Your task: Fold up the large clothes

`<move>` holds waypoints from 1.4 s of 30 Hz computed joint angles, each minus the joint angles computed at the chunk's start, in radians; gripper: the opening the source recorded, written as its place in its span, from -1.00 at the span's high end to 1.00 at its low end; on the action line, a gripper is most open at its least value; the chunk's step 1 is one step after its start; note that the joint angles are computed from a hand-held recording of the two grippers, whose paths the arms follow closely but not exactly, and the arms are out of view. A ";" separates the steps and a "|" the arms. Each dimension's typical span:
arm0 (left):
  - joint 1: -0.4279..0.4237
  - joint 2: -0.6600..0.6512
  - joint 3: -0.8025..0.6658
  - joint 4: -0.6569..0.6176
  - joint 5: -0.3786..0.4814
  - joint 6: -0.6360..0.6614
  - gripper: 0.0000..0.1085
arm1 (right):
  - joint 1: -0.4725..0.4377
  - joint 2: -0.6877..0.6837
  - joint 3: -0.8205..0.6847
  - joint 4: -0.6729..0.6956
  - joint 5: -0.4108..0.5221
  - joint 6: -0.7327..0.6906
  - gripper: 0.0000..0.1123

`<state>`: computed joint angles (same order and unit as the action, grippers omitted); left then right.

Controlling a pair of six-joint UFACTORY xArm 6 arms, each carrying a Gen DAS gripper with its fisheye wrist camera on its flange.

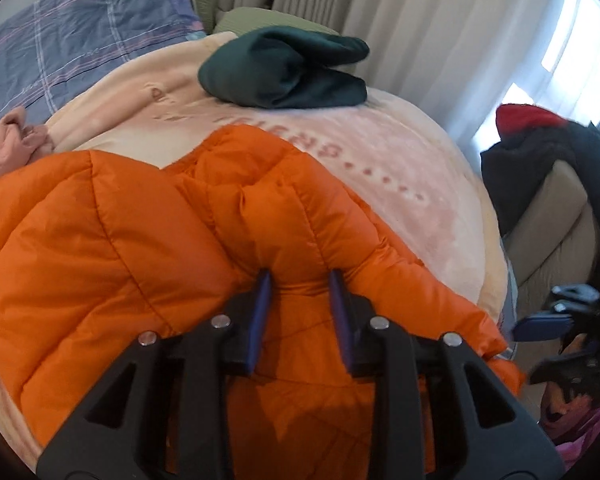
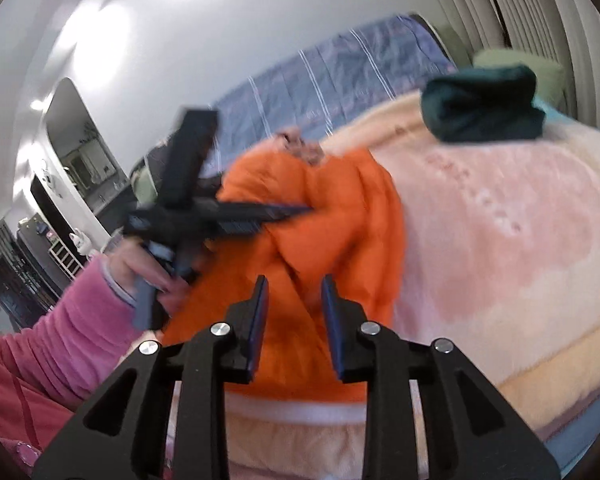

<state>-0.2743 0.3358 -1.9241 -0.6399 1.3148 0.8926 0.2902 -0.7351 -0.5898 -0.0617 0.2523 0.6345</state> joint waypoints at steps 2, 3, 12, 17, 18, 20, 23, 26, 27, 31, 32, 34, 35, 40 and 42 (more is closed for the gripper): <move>-0.004 0.001 0.014 -0.002 -0.018 0.006 0.46 | 0.015 0.043 -0.013 0.042 -0.045 -0.057 0.51; -0.006 0.000 0.020 -0.005 -0.024 0.007 0.45 | 0.020 0.065 -0.030 0.009 -0.026 -0.037 0.52; -0.022 -0.029 0.102 -0.026 -0.105 0.056 0.41 | -0.002 0.201 -0.029 -0.055 0.059 0.121 0.61; -0.021 -0.023 0.107 -0.033 -0.108 0.071 0.40 | 0.005 0.229 -0.071 -0.114 0.120 0.143 0.61; -0.019 -0.017 0.097 -0.034 -0.100 0.068 0.40 | 0.004 0.233 -0.074 -0.110 0.122 0.139 0.61; -0.015 -0.007 0.086 -0.037 -0.089 0.065 0.40 | 0.001 0.242 -0.082 -0.100 0.124 0.126 0.61; -0.013 -0.004 0.080 -0.039 -0.082 0.065 0.40 | 0.004 0.238 -0.076 -0.094 0.122 0.109 0.61; -0.019 -0.012 0.090 -0.025 -0.096 0.069 0.40 | 0.008 0.233 -0.077 -0.106 0.135 0.118 0.60; -0.023 -0.021 0.101 -0.016 -0.109 0.075 0.40 | 0.008 0.236 -0.083 -0.115 0.142 0.124 0.60; -0.033 -0.042 0.133 0.005 -0.142 0.083 0.39 | 0.010 0.251 -0.102 -0.148 0.160 0.137 0.60; -0.035 -0.042 0.136 0.007 -0.148 0.082 0.39 | 0.011 0.252 -0.104 -0.162 0.162 0.145 0.60; -0.038 -0.051 0.152 0.011 -0.168 0.087 0.37 | 0.017 0.249 -0.106 -0.192 0.172 0.168 0.60; -0.043 -0.060 0.168 0.017 -0.188 0.093 0.37 | 0.021 0.246 -0.106 -0.204 0.178 0.180 0.60; -0.064 -0.088 0.218 0.053 -0.263 0.099 0.36 | 0.024 0.248 -0.110 -0.228 0.187 0.205 0.60; -0.065 -0.090 0.224 0.051 -0.276 0.104 0.36 | 0.022 0.247 -0.109 -0.218 0.184 0.196 0.60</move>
